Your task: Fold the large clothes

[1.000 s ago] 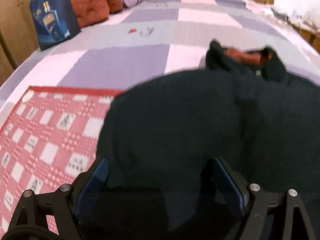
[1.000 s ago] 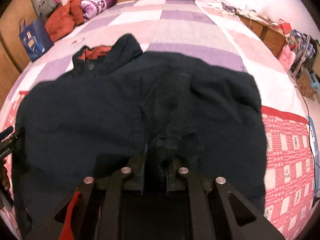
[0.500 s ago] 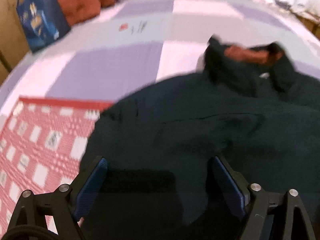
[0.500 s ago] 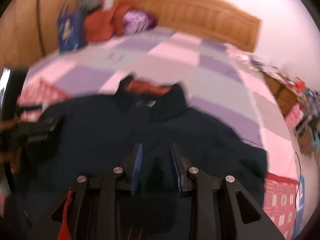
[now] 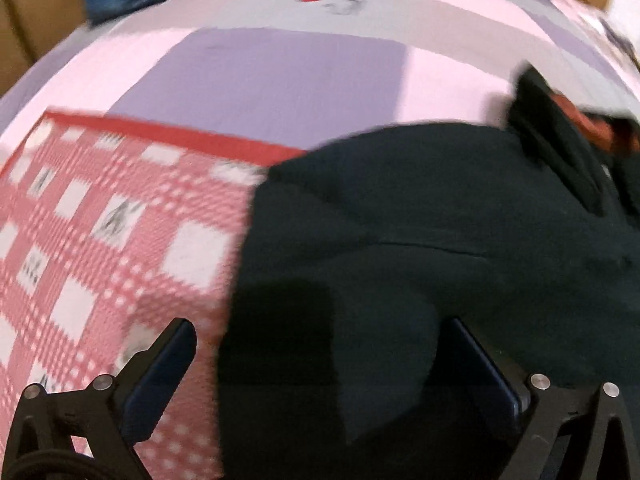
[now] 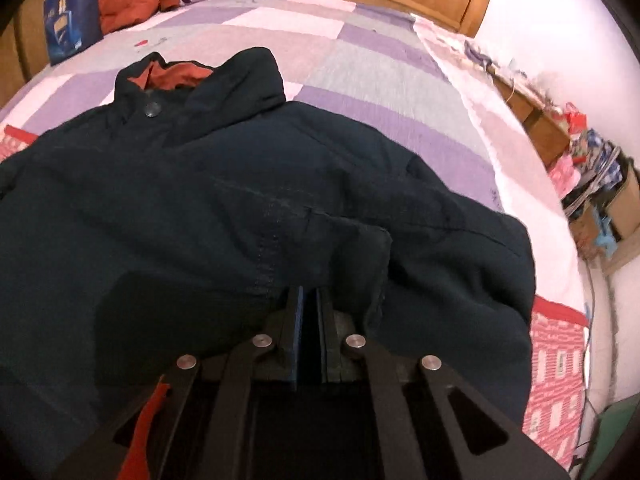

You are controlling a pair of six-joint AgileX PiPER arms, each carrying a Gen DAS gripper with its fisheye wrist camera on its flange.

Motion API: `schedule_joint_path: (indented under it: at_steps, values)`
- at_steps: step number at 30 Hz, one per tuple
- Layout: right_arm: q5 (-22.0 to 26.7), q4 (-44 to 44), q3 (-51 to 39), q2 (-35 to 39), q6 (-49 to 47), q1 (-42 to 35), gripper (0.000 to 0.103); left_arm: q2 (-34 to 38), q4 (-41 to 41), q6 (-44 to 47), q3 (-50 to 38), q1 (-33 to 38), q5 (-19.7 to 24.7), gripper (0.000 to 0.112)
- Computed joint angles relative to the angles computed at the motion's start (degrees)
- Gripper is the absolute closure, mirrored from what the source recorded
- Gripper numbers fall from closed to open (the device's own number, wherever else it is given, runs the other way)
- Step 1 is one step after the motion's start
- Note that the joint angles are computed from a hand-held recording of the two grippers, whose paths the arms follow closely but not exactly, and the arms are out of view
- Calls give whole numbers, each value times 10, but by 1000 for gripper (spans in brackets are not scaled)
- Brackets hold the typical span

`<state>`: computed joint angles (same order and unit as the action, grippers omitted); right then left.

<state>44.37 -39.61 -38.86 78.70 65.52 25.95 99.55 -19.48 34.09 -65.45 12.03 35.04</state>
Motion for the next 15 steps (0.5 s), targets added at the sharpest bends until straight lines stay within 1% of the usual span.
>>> schedule_joint_path:
  at_steps: [2,3,4,5,6,8,9,11,12,13,14,15]
  values:
    - [-17,9,1,1,-30,-18,99,3,14,5,3,10,-15,9]
    - [-25,15,2,-2,-44,-26,99,7,31,11,12,11,-32,9]
    - [-31,23,5,-7,-54,-32,99,13,41,9,11,12,-35,9]
    - [-24,26,6,-13,-46,-19,99,25,51,-6,2,14,-25,9]
    - [-26,31,3,-11,-54,-24,99,28,56,-17,-3,14,-20,9]
    - [-10,35,-3,-6,-48,-10,99,18,76,-34,1,7,-28,9]
    - [1,34,-1,-10,-39,5,99,10,76,-28,6,8,-35,9]
    - [0,37,-3,-8,-50,1,99,4,67,-8,8,23,-38,9]
    - [-3,39,-3,-8,-55,-2,99,6,50,15,9,43,-39,9]
    - [-8,40,1,-12,-60,-4,99,13,33,30,0,58,-26,9]
    - [-13,40,4,-15,-61,-6,99,18,7,43,-11,84,-1,10]
    - [-15,39,5,-17,-60,-7,99,15,-2,44,-12,98,11,15]
